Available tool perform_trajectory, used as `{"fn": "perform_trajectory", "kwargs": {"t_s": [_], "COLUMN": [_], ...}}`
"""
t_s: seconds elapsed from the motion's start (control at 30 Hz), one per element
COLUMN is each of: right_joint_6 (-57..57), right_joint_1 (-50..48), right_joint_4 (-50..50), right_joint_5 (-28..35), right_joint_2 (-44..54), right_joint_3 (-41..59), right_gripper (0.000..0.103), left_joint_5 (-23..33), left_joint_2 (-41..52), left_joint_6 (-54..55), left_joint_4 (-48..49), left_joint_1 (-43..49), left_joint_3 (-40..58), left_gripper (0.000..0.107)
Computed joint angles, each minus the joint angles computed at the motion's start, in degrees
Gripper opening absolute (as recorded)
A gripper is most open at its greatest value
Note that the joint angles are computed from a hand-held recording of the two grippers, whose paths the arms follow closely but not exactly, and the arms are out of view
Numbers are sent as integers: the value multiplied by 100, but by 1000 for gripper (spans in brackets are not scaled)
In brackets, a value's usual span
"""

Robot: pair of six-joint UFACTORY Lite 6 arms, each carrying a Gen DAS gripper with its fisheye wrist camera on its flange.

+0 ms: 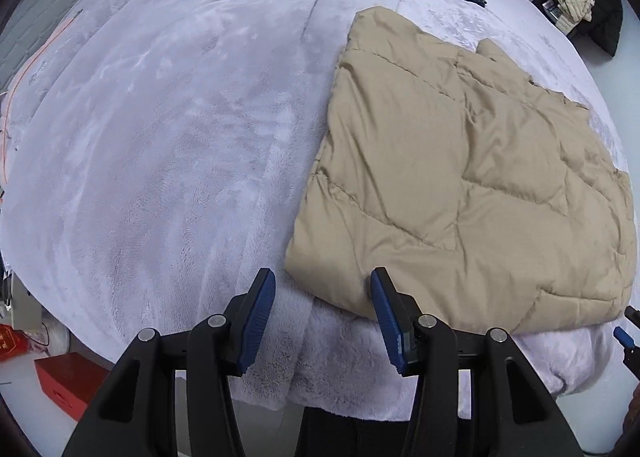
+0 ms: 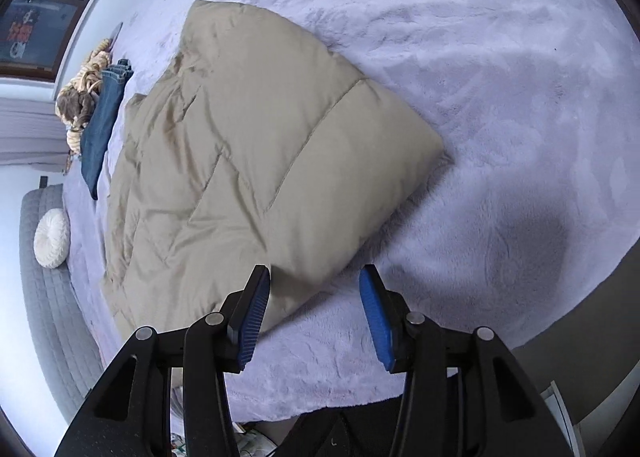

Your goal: Fold large clothes

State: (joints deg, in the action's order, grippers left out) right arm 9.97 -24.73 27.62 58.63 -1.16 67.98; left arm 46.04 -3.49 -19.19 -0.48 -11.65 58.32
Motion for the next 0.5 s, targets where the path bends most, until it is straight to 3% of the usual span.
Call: {"fn": "perform_trajectory", "kwargs": {"t_s": [0.17,0.27,0.3,0.33,0.37,0.5], "right_joint_6": [-355,-360,-406,-572,-633,-945], "right_joint_1": [257,802,951,943,1010,927], "right_joint_4": [107,202,219,240,228,250], "right_joint_5": [229,242,262,370,418,740], "right_joint_2": [-629,-368,-202,-156,21,221], "right_joint_3": [-362,-25,141,195,362,706], "right_gripper": [53,59,59,59,59,61], "left_joint_5": [421,582,627,678,711,888], "left_joint_2": [-175,-96,-37,18,9,257], "left_joint_6": [-132,-396,-535,-748,-1045,-1698], "left_joint_4": [3,90,159,283,451,760], "left_joint_1": [-321,-522,-615,-730,-894,-1335], "left_joint_3": [284,512,605,683,727,1119], "left_gripper": [51,52,65,89,95,97]}}
